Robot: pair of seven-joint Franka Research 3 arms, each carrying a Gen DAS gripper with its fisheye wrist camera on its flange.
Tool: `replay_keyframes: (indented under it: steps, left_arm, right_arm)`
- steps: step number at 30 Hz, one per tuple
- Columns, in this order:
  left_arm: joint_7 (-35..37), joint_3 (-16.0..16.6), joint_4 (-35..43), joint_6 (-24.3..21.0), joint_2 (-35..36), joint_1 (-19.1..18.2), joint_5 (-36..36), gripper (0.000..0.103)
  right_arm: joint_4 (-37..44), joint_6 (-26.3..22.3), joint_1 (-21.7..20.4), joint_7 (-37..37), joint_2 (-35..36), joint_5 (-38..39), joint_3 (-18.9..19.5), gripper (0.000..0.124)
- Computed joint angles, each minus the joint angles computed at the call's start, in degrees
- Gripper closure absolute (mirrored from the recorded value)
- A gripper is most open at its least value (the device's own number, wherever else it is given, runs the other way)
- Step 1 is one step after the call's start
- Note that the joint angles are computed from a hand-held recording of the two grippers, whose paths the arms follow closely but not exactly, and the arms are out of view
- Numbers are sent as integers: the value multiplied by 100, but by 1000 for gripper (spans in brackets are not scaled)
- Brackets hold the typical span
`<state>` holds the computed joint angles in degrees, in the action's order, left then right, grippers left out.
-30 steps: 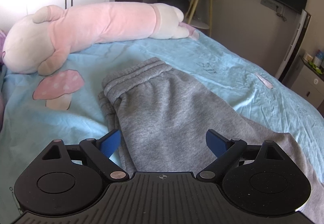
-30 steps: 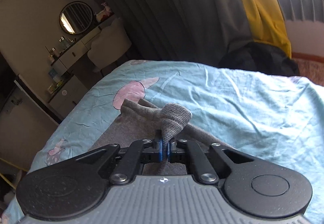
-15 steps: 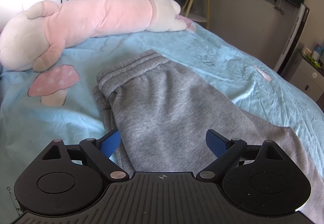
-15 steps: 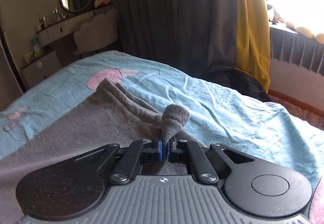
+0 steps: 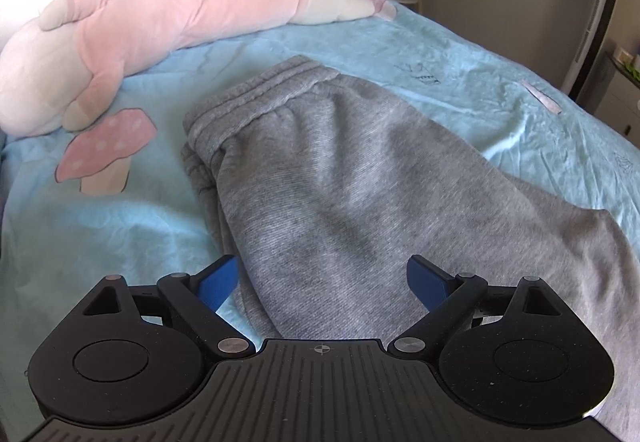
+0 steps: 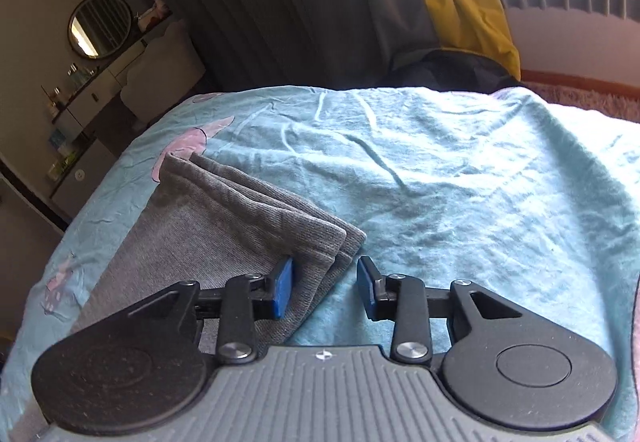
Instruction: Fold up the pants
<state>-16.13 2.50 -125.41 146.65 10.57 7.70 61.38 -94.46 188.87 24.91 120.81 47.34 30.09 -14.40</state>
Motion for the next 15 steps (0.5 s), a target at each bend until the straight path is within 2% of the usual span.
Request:
replay_keyframes:
  steps: [1,3,6,8,15]
  left_arm:
    - [-19,3,-9,3,-11,-4,20,8]
    - [-23,1,-13,0,-18,-4,33,8]
    - [58,-10,12,38,0,-4,55,8]
    - [61,1,12,161,0,-6,162,8]
    - [-330,55,-156,1545,-106,77,925,8]
  right_arm:
    - [25,108,-236,-30,-11,-29,291,90]
    - [41,223,-509,-92,-38,-45,644,88]
    - [119,256,-881,-227,-22,-124,1105,79]
    - [113,323,-1102,-322,-16,-187,1383,79]
    - [-283,966,-1951,-316,-124,-389,2400,75]
